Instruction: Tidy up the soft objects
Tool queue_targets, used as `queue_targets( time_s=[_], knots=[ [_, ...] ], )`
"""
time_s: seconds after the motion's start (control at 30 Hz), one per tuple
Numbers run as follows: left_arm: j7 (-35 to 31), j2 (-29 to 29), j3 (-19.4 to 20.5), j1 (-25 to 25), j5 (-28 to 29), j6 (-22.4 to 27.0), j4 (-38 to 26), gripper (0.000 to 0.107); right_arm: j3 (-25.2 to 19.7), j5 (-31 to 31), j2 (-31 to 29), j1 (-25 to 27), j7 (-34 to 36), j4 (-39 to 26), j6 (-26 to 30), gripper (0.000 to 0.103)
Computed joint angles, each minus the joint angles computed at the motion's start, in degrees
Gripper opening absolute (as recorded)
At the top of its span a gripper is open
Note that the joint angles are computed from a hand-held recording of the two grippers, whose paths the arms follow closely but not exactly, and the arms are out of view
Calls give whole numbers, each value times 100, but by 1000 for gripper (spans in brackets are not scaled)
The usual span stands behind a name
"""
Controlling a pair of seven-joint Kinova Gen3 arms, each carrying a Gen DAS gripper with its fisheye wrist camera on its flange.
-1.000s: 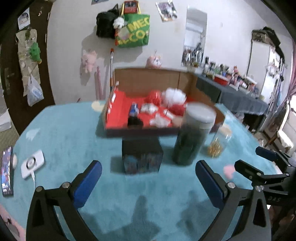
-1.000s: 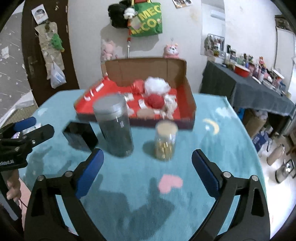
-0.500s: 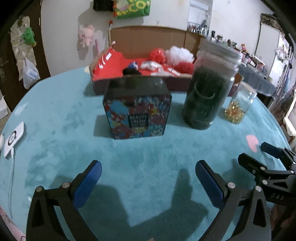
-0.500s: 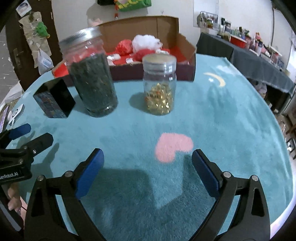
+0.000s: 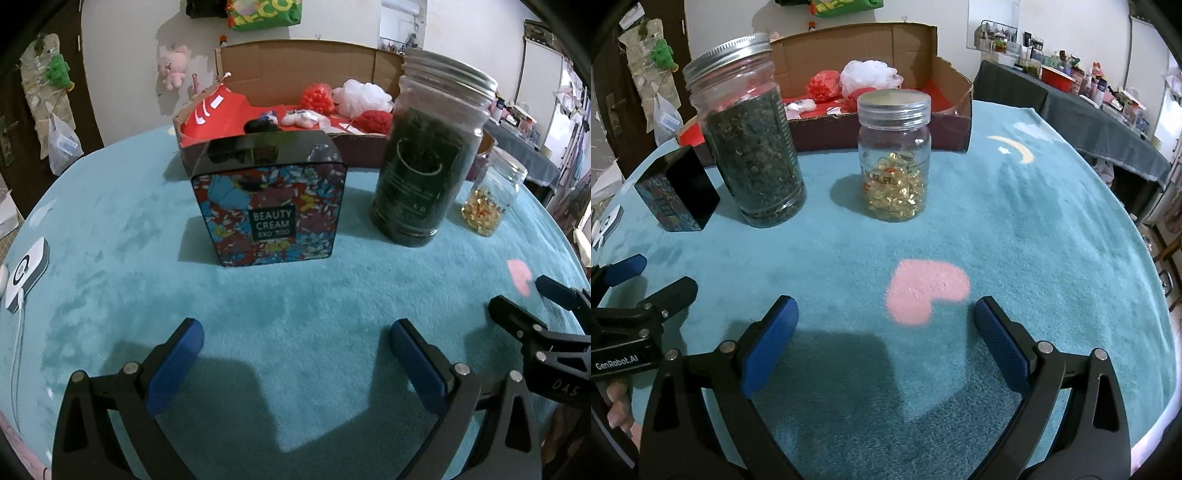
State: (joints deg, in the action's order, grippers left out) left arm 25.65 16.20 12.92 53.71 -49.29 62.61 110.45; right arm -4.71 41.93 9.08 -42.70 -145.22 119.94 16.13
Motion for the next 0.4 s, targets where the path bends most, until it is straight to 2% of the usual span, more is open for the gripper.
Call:
queue_targets(
  time_s=[0.4],
  knots=[
    [0, -21, -8, -50, -19, -44, 26, 103, -2, 21, 5, -7, -24, -1, 6, 98]
  ],
)
